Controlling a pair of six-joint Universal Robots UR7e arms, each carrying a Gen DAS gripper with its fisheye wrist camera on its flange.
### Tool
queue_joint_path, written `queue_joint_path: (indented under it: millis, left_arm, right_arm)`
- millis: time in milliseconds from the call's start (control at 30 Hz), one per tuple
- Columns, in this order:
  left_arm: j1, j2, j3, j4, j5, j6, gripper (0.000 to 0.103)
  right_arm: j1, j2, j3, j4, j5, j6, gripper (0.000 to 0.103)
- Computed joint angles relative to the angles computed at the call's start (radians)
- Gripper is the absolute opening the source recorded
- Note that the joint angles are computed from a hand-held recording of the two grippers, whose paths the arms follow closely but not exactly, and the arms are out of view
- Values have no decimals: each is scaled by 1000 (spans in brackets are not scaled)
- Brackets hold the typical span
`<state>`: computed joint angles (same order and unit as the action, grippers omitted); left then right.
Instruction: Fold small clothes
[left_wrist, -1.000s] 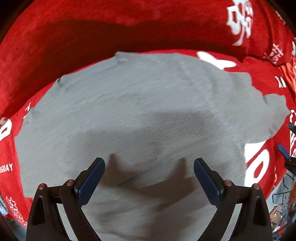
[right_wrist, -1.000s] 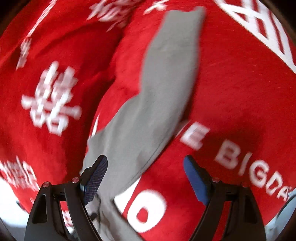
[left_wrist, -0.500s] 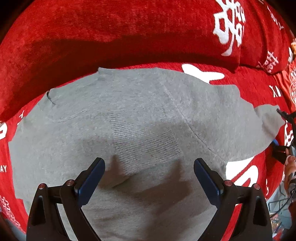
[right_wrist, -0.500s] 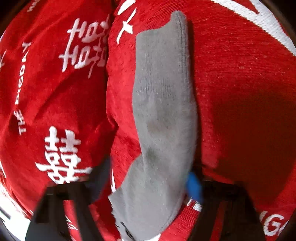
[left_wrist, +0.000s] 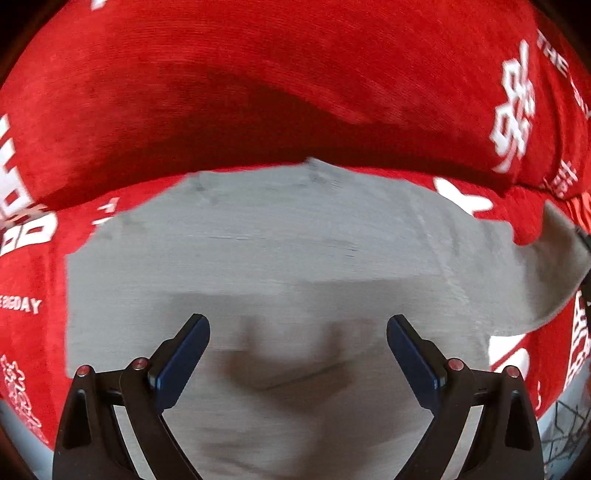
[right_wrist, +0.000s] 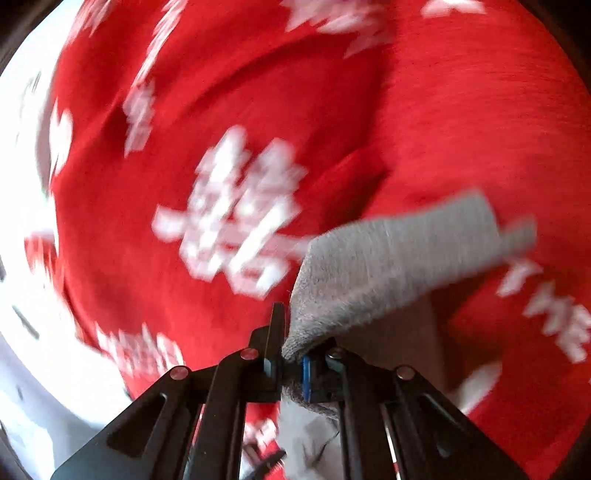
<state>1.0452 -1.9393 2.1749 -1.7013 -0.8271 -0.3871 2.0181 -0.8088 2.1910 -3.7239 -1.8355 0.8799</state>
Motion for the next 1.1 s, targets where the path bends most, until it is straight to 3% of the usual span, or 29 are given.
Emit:
queue_joint_path:
  millis: [100,233,400,500,533,567,633,733,800,833,867,1000,1100]
  left_arm:
    - [39,-27,-25,2,34,31,97]
    - [125,-51,-65,-13,79,78,97]
    - [257,-59,-104,-66,87,148,97]
    - [316,-51,-105,-111,77,193,97]
    - [327,-49,-104,-122,72,202,97]
    - [346,-47,-108,-140,59,223,97]
    - [374,-42,-116,-160,34,249,97]
    - [407,-37,-133,-182,-11,273,97]
    - [426,-33,-148,-187,-39,280,97]
    - [434,-33,-157,-180,-57,276,97]
    - [447,-29,-170,-179,-81,275,97]
    - [513,-9,-231,-189,-219,299,97]
    - [557,12,-267,-193,-308,327,97]
  right_arm:
    - [56,61,-168,220,37,-114,8]
    - [136,238,-461,564,80,-270,8]
    - [193,475,-766,945,91,-331,8]
    - [208,535,-854,1113,44,-272,13]
    - [210,532,-848,1123,34,-242,22]
    - [208,523,-828,1099,40,-211,40]
    - [203,490,-759,990,40,-127,63]
    - [195,463,-707,893,-6,-13,62]
    - [181,464,-700,857,-28,51,38]
    - [174,475,-716,847,-29,60,7]
    - [176,487,-741,861,-36,50,8]
    - [226,555,-922,1006,-39,-203,8]
    - [280,652,-1104,1233,-18,-402,8]
